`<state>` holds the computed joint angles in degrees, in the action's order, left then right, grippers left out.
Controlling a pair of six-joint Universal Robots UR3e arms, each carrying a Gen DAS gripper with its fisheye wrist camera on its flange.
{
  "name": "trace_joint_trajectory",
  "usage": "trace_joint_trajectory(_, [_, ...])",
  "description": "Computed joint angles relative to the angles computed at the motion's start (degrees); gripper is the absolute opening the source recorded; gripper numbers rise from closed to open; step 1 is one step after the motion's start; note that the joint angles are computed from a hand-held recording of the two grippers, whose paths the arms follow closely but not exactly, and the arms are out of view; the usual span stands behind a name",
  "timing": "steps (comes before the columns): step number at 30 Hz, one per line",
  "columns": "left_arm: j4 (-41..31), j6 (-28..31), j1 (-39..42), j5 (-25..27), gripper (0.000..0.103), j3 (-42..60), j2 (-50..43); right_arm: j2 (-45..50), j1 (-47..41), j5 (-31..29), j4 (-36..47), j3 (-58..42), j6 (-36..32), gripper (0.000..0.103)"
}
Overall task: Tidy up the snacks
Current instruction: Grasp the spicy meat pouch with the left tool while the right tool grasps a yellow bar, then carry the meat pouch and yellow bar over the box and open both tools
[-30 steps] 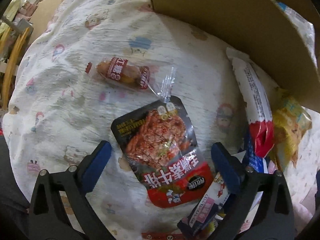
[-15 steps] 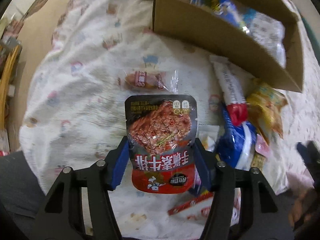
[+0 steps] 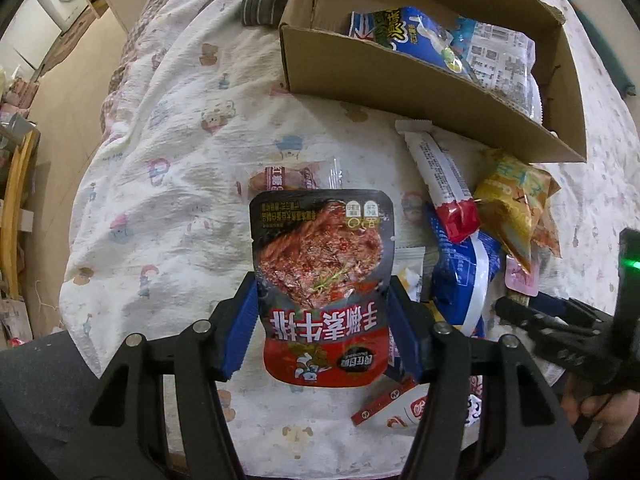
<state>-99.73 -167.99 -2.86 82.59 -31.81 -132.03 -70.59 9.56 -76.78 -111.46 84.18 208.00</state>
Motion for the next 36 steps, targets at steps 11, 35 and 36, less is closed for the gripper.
trace_joint_trajectory(11, [3.19,0.83,0.99,-0.81,0.058,-6.73,4.54,-12.07,-0.24,9.2,-7.97,10.51,-5.09,0.027])
trace_joint_trajectory(35, [11.44,-0.37,0.97,0.46,0.057,-13.48,9.11,-20.07,0.49,-1.39,-24.92,15.15,1.36,0.012])
trace_joint_trajectory(36, [11.59,-0.64,1.0,0.39,0.058,-13.57,9.36,-20.19,0.49,-1.95,-25.42,15.23,2.01,0.012])
